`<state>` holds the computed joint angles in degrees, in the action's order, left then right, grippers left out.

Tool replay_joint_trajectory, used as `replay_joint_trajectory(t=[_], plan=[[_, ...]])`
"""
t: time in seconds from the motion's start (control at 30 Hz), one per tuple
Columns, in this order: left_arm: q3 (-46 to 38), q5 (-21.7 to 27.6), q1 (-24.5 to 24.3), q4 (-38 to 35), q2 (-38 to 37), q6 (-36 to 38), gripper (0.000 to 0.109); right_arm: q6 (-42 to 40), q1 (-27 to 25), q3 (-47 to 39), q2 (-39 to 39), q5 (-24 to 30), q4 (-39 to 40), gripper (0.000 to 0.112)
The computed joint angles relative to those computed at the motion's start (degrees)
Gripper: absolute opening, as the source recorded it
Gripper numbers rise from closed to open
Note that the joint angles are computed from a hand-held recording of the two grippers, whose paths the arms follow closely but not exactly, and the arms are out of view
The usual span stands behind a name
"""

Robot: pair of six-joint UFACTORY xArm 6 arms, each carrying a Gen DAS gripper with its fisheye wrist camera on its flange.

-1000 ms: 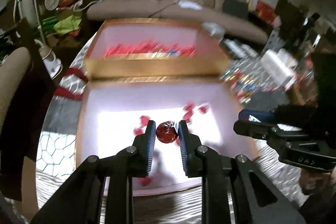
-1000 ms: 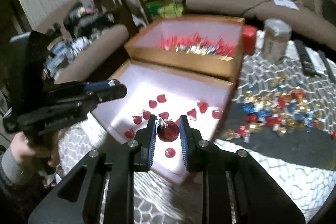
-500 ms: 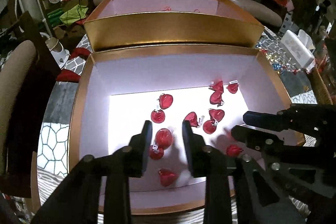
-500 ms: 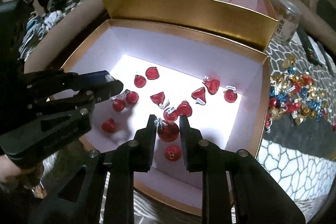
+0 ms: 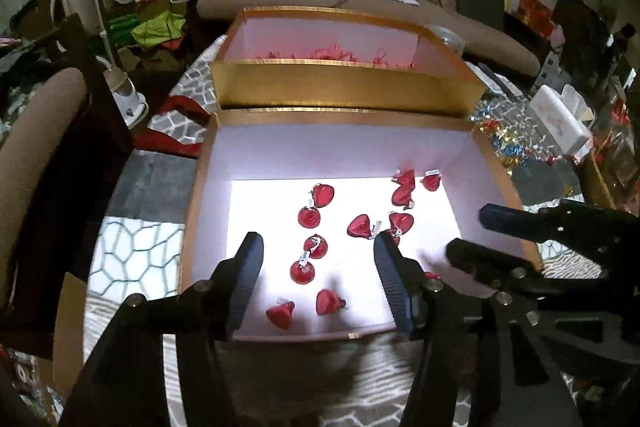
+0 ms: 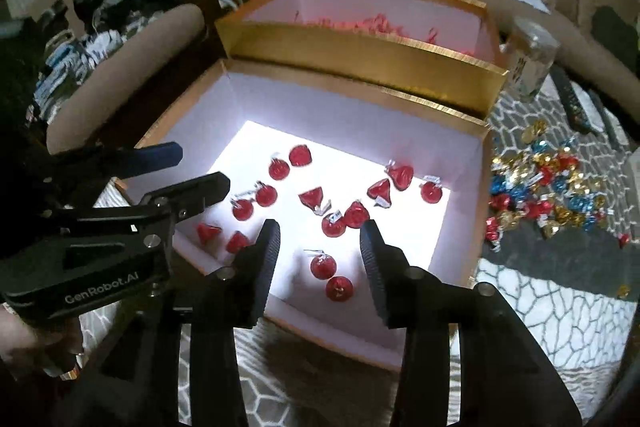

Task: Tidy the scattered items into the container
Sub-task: 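Move both open grippers back toward the candies on the table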

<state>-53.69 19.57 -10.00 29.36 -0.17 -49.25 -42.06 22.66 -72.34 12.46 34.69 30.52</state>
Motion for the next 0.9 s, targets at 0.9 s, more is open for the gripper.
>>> replay_joint_trajectory(t=[0.9], plan=[[-14.0, -0.43, -16.25, 12.79, 6.83, -21.47, 0.079, -15.02, -27.19, 2.14, -10.13, 13.48, 12.9, 0.061]])
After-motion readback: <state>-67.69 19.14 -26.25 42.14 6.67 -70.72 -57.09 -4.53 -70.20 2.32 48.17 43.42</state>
